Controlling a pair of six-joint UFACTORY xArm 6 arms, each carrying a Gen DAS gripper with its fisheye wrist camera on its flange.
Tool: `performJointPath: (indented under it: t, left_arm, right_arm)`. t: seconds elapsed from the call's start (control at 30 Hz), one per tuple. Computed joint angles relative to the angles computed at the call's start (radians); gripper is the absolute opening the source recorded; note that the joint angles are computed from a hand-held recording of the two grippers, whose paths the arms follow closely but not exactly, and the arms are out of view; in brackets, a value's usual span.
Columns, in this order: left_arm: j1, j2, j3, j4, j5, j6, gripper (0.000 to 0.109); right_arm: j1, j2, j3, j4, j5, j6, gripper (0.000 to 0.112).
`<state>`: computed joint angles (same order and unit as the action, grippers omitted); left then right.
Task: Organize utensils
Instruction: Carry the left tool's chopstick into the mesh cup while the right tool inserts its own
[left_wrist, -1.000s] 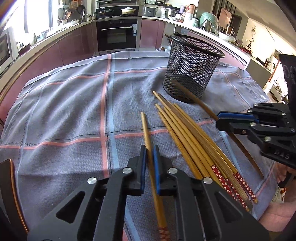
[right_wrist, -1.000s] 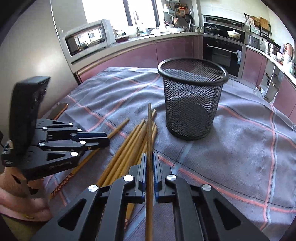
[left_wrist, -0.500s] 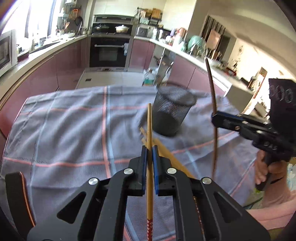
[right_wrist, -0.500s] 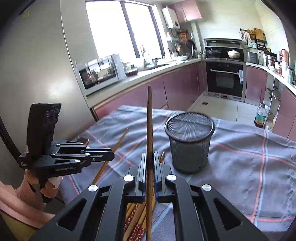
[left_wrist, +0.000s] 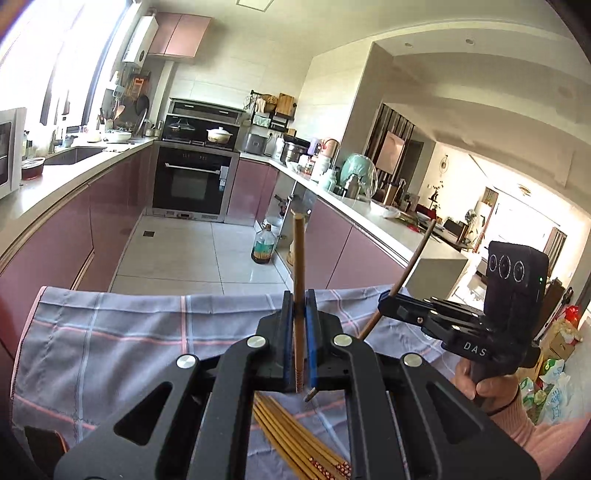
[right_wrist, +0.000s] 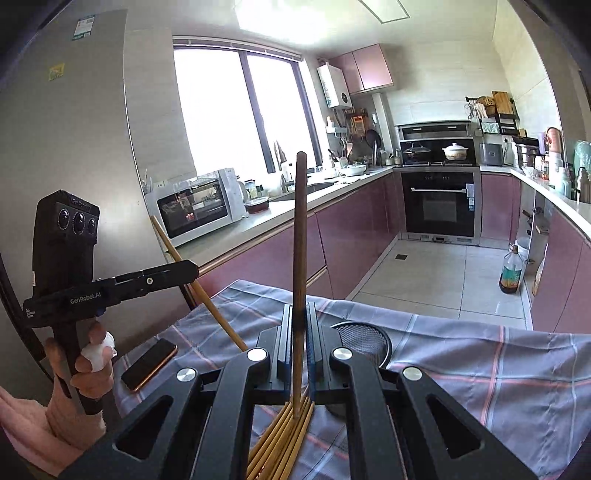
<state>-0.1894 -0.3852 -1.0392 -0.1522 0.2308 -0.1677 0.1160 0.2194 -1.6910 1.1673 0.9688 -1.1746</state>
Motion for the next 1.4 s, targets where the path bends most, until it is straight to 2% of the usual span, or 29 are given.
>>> performJointPath:
  t: [0.17,0.3,0.57,0.73,0.93,1.17,1.27,1.4]
  left_arm:
    - [0.001,0.070,-0.125,0.026,0.019,-0.022,0.007]
    - [-0.001,0.134,-0.227,0.107,0.040,-0.087,0.007]
    - [-0.018,0.282,-0.424,0.126,0.185,-0.080,0.007]
    - [-0.030,0.382,-0.535,0.102,0.308,-0.032,0.007]
    - [-0.020,0.479,-0.602,0.058,0.375,0.021,0.007]
    - [0.007,0.571,-0.667,0.032,0.387,0.040,0.010]
    - [0.021,0.572,-0.642,0.026,0.372,0.040,0.011]
    - [0.026,0.553,-0.588,0.034,0.335,0.022,0.017]
  right_arm:
    - [0.004,0.028,-0.073,0.000,-0.017,0.010,0.005]
    - [0.004,0.077,-0.155,-0.002,-0.032,0.044,0.005]
    - [0.028,0.198,-0.293,-0.102,-0.064,0.147,0.005]
    - [0.041,0.288,-0.389,-0.221,-0.008,0.245,0.005]
    - [0.051,0.420,-0.566,-0.352,0.090,0.381,0.005]
    - [0.057,0.513,-0.707,-0.405,0.125,0.471,0.008]
    - [0.066,0.531,-0.736,-0.419,0.119,0.493,0.009]
    - [0.065,0.496,-0.672,-0.396,0.102,0.465,0.016]
